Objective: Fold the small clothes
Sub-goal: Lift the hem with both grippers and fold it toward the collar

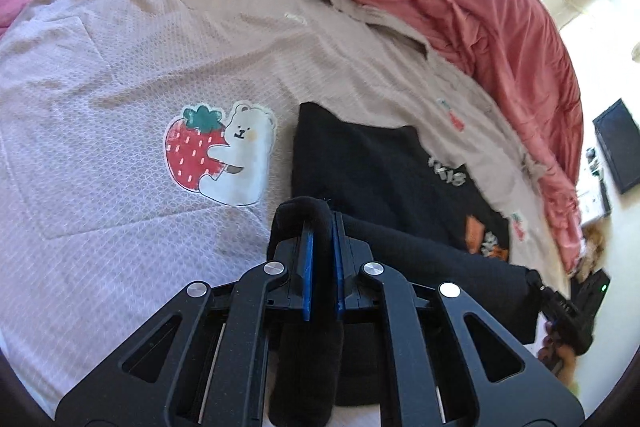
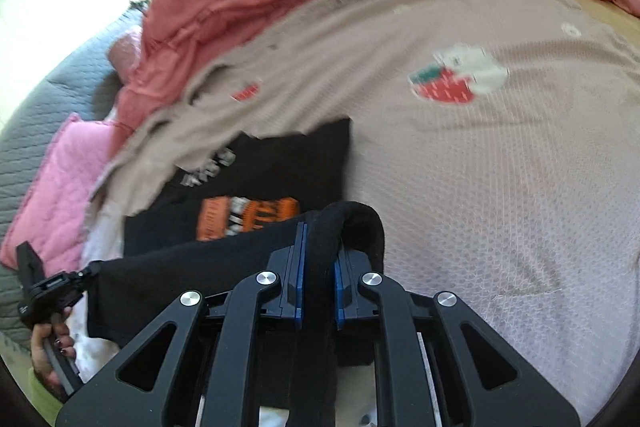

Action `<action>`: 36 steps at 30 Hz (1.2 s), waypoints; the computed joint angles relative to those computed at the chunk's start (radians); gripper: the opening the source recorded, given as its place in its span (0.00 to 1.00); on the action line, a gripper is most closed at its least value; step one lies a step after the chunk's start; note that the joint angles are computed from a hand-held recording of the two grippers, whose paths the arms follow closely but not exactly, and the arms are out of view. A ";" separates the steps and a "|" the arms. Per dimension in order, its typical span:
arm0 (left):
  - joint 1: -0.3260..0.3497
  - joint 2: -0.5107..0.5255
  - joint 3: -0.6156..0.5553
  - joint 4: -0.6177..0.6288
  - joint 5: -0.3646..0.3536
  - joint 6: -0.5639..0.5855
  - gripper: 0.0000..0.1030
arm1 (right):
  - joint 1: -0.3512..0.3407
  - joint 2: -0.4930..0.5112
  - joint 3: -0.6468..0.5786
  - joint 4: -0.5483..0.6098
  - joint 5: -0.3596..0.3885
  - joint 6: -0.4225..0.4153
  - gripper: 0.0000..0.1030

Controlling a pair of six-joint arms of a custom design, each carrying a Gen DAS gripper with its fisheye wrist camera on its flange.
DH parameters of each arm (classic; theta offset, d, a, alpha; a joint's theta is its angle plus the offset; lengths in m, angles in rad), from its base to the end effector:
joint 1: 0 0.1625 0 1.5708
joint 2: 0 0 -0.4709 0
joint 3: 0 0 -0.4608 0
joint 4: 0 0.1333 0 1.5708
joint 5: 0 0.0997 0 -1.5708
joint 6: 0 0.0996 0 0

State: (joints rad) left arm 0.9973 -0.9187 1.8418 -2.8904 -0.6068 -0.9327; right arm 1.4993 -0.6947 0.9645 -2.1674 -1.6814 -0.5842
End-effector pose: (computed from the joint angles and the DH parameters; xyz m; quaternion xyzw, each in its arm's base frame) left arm -0.1870 -0.6860 0.1554 -0.2450 0.8384 -0.4381 0.2122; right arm 0.0554 -0.9385 0.2794 0.2411 -0.9553 0.1362 0.1039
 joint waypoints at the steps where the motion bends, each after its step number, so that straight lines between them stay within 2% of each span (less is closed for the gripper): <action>1: 0.004 0.003 -0.002 0.011 0.002 0.004 0.06 | -0.001 0.002 0.003 -0.009 -0.010 0.001 0.22; 2: 0.006 0.004 -0.001 0.020 0.005 0.009 0.07 | -0.001 -0.002 0.014 -0.031 -0.022 -0.002 0.25; 4: 0.006 0.001 0.000 0.038 0.007 0.022 0.08 | -0.004 -0.018 0.039 -0.068 -0.016 0.001 0.41; 7: -0.007 0.000 -0.019 0.112 0.039 0.045 0.13 | -0.005 -0.049 0.077 -0.122 -0.018 0.003 0.55; 8: -0.014 -0.001 -0.027 0.148 0.053 0.047 0.18 | -0.005 -0.060 0.091 -0.137 -0.016 0.001 0.55; 9: -0.020 -0.001 -0.034 0.187 0.069 0.040 0.32 | -0.005 -0.076 0.111 -0.149 -0.010 -0.004 0.60; 10: -0.029 -0.003 -0.042 0.241 0.089 0.021 0.40 | -0.005 -0.087 0.122 -0.152 -0.008 -0.006 0.65; 11: -0.037 -0.006 -0.044 0.272 0.101 0.015 0.48 | -0.005 -0.105 0.142 -0.150 -0.007 -0.012 0.66; 13: -0.047 -0.013 -0.035 0.247 0.094 0.040 0.50 | -0.004 -0.134 0.174 -0.136 -0.005 -0.032 0.70; 15: -0.056 -0.024 -0.021 0.223 0.081 0.047 0.57 | -0.002 -0.162 0.209 -0.122 -0.015 -0.052 0.72; 23: -0.078 -0.053 0.037 0.249 0.012 -0.071 0.68 | 0.000 -0.197 0.268 -0.050 -0.062 -0.051 0.72; 27: -0.080 -0.057 0.051 0.343 -0.027 -0.155 0.68 | -0.002 -0.192 0.270 -0.033 -0.064 -0.054 0.72; 32: -0.050 -0.038 0.048 0.292 -0.131 -0.121 0.66 | -0.013 -0.172 0.248 0.005 -0.056 -0.028 0.72; 33: -0.046 -0.035 0.046 0.292 -0.146 -0.120 0.53 | -0.015 -0.168 0.241 0.020 -0.052 -0.022 0.71; 34: -0.043 -0.032 0.044 0.291 -0.161 -0.113 0.44 | -0.018 -0.164 0.232 0.040 -0.043 -0.017 0.64; 35: -0.043 -0.031 0.042 0.289 -0.164 -0.105 0.29 | -0.020 -0.161 0.225 0.054 -0.036 -0.014 0.54; 36: -0.044 -0.030 0.043 0.287 -0.163 -0.100 0.14 | -0.023 -0.157 0.215 0.076 -0.027 -0.012 0.33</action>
